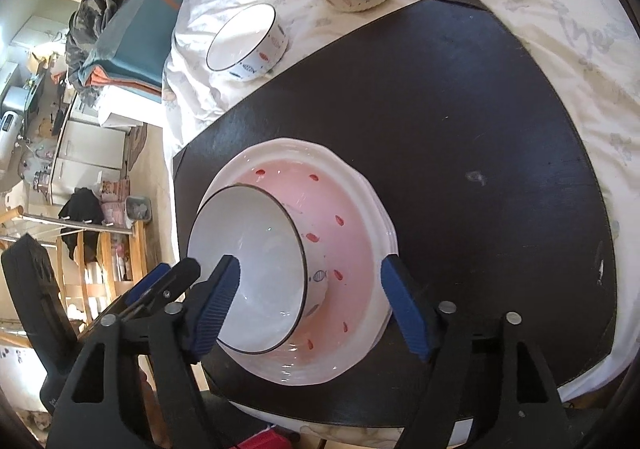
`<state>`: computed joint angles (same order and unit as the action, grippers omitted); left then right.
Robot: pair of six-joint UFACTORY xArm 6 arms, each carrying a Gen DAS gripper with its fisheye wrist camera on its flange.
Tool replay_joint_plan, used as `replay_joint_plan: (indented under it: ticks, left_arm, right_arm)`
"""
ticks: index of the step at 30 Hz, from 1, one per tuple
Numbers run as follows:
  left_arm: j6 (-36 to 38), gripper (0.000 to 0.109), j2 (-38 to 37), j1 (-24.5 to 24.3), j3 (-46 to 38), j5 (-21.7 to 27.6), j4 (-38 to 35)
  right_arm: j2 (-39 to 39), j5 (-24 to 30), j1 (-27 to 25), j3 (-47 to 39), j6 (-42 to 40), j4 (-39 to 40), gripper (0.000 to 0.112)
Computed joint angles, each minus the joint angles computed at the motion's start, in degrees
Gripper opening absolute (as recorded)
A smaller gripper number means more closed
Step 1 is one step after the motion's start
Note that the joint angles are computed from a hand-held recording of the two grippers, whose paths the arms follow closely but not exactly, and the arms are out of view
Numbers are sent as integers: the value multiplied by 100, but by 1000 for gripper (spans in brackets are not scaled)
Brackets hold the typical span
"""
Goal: Organize plates and bowls
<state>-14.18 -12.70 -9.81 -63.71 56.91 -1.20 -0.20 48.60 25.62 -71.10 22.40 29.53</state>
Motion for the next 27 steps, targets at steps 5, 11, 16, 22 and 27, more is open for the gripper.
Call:
replay_joint_plan:
  ticks: [5, 11, 16, 22, 27]
  left_arm:
    - [-323, 60, -126, 16, -56, 98, 366]
    - [-710, 60, 15, 101, -495, 278, 585]
    - [-614, 60, 512, 167, -1210, 390, 661]
    - [-615, 60, 1409, 190, -2282, 575, 887]
    - [-522, 60, 2163, 212, -3132, 767, 758]
  right_arm:
    - [-133, -49, -60, 62, -42, 109, 76]
    - [17, -15, -129, -376, 22, -32, 76]
    - [374, 30, -157, -1001, -8, -256, 76]
    - [1060, 160, -253, -1938, 33, -563, 76]
    - [1718, 370, -379, -2676, -16, -493, 76]
